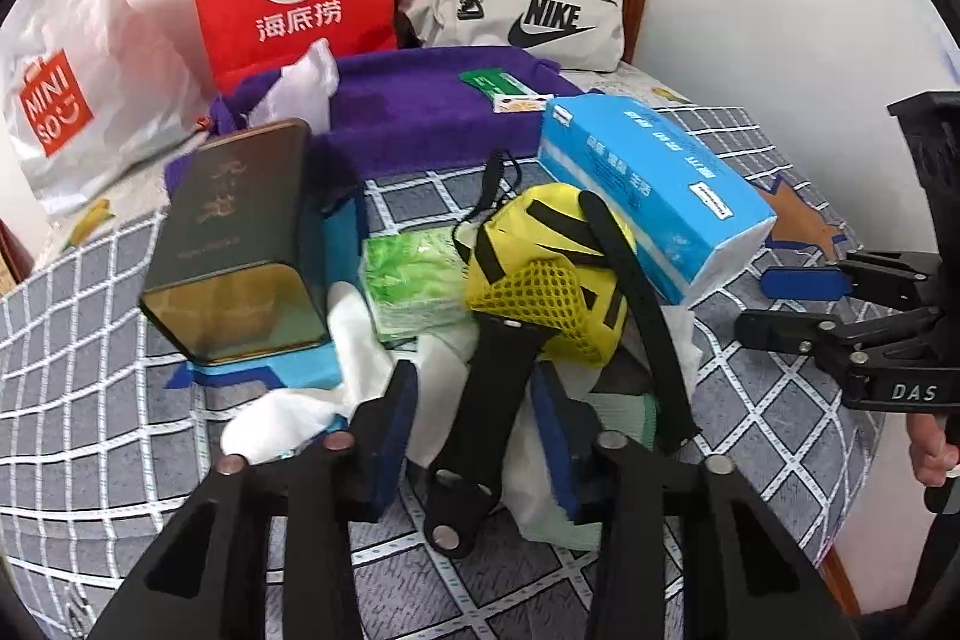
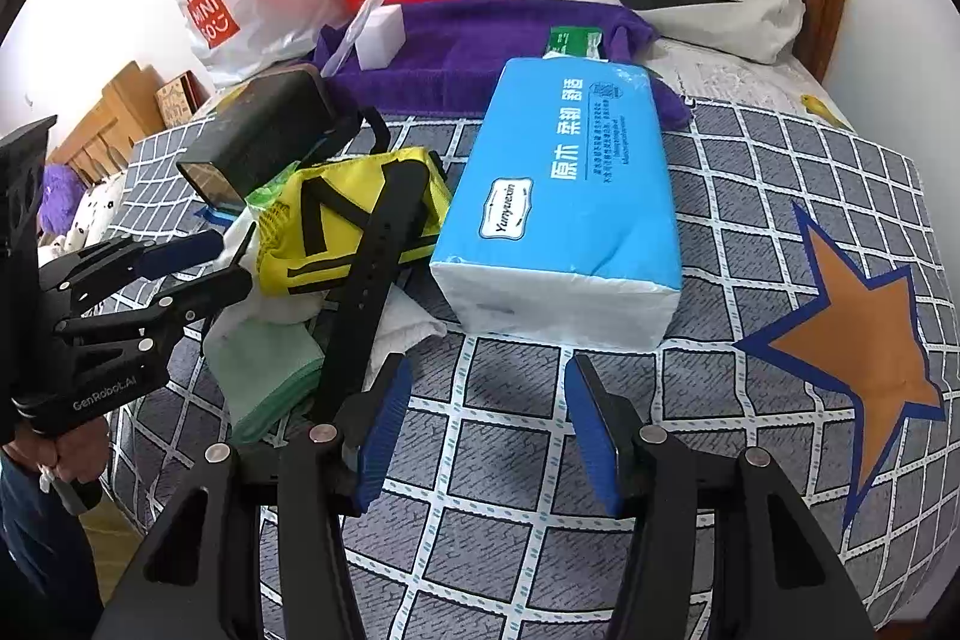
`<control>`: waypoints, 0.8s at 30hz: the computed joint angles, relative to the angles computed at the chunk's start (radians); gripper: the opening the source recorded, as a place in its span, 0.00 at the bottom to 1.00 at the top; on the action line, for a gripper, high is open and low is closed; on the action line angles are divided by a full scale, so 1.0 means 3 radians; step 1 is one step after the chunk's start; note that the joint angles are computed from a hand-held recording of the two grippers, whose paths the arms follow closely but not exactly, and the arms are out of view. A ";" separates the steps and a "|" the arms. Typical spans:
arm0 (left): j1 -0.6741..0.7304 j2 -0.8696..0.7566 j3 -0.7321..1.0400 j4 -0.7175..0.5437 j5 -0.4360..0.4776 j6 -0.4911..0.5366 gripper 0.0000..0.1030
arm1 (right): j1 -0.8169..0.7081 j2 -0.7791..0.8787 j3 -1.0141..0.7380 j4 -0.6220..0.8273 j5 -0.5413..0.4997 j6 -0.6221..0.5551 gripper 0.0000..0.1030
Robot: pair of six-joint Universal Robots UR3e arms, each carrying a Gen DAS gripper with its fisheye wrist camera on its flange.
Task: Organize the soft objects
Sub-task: 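Grasp the black strap of the yellow mesh bag with the right gripper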
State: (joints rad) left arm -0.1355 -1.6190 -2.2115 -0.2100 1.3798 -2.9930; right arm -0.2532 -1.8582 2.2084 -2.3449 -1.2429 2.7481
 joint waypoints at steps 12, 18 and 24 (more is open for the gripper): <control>0.0292 0.0179 -0.0145 -0.0156 -0.0466 0.0096 0.09 | 0.0157 0.0046 -0.0047 0.0001 -0.0062 0.0034 0.52; 0.0366 0.0178 -0.0162 -0.0190 -0.0436 0.0104 0.07 | 0.0314 0.0129 -0.0084 -0.0009 -0.0017 0.0086 0.52; 0.0392 0.0016 -0.0155 -0.0100 -0.0440 0.0019 0.07 | 0.0494 0.0247 -0.0124 -0.0085 -0.0052 0.0205 0.51</control>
